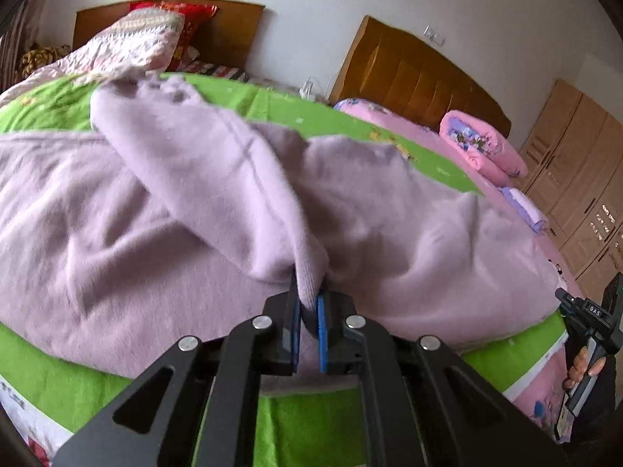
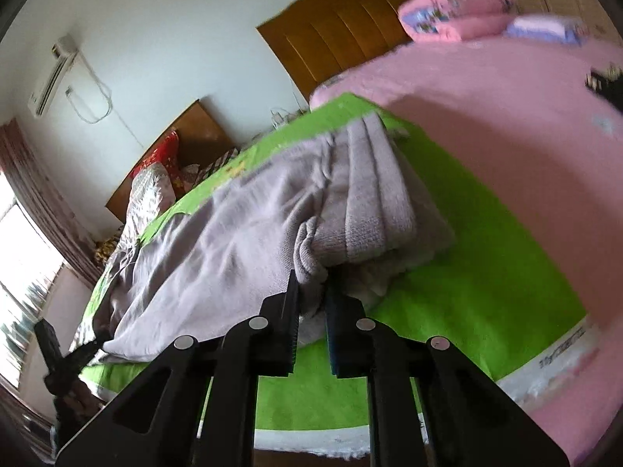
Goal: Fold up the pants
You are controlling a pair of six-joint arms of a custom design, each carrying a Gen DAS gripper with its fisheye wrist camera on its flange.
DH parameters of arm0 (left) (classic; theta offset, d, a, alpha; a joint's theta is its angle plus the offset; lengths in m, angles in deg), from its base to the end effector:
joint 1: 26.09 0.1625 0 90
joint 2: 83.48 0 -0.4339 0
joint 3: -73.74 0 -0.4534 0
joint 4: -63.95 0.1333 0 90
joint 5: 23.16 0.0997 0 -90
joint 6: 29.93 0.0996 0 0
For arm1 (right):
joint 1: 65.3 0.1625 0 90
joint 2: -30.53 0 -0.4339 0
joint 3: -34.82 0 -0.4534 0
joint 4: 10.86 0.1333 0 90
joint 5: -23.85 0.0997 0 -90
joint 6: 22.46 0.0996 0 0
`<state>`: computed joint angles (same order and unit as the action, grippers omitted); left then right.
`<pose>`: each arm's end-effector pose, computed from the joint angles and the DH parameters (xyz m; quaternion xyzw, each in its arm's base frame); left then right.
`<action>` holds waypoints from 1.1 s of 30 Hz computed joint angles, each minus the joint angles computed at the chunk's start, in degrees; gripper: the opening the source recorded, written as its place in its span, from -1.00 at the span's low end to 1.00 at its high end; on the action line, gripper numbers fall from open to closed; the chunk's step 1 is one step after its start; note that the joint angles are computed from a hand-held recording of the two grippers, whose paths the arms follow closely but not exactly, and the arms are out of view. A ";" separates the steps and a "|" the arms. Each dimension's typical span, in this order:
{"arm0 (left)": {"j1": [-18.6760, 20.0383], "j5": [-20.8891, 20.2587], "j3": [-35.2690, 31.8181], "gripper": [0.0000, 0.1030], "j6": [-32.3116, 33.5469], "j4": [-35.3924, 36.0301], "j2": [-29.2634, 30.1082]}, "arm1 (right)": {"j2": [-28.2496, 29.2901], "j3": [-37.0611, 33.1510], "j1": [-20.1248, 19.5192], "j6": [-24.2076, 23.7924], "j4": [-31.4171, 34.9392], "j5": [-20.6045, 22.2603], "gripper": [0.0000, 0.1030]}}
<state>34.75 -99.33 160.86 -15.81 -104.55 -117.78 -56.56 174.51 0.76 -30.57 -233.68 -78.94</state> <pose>-0.2352 -0.7439 0.0018 0.3321 0.9096 -0.2341 0.0875 -0.0647 -0.4199 0.3174 -0.1757 -0.7429 0.5919 0.2586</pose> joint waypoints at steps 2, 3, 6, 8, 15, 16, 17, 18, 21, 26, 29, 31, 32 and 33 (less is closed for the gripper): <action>-0.46 0.93 -0.13 -0.86 0.14 0.25 0.32 | 0.16 0.04 -0.14 1.46 0.36 -0.45 -0.77; -0.50 1.40 -0.30 -0.85 0.02 0.94 0.53 | 0.32 0.32 -1.23 2.28 0.85 -0.02 -0.77; -0.18 0.53 -0.79 -0.81 -0.47 0.43 1.21 | 0.62 0.72 -2.71 4.02 0.19 2.33 -0.78; -0.45 0.47 -0.69 -0.76 -0.68 1.52 0.83 | 0.94 0.24 -1.45 3.17 -0.17 0.50 -0.78; -1.40 2.14 -0.38 -0.55 0.94 1.16 0.94 | 1.93 -0.61 0.05 2.30 -0.08 -3.79 -0.78; -1.35 1.89 -0.64 -0.54 0.67 1.51 1.02 | 1.49 -0.16 -1.22 3.59 0.50 -1.70 -0.78; -1.25 1.56 -0.79 -0.49 0.51 1.89 0.97 | 1.21 0.18 -1.68 3.66 0.40 -1.09 -0.82; -1.10 0.78 -0.84 -0.40 0.30 2.71 0.69 | 0.70 0.18 -1.21 3.29 1.30 -1.60 -0.78; -2.52 5.96 1.31 0.62 -0.12 -2.39 -0.34 | -0.48 0.24 2.86 3.78 1.23 -9.42 0.11; -5.35 2.94 1.40 0.63 4.96 -8.86 -2.10 | 5.44 -4.54 11.87 -14.68 -11.28 -22.08 0.39; -7.41 -1.81 -8.70 0.68 6.45 8.48 2.33 | 7.53 -9.85 13.84 -18.08 -2.72 -21.29 0.38; -7.58 -6.87 -18.80 0.68 3.87 20.48 8.85 | 9.34 -12.84 14.22 -18.54 2.06 -20.20 0.39; -7.65 -8.23 -24.67 0.68 2.65 26.48 12.71 | 10.94 -15.01 14.39 -19.15 4.80 -20.48 0.42; -7.68 -8.52 -30.67 0.68 1.95 32.48 16.33 | 12.06 -16.34 14.36 -19.62 6.78 -21.22 0.45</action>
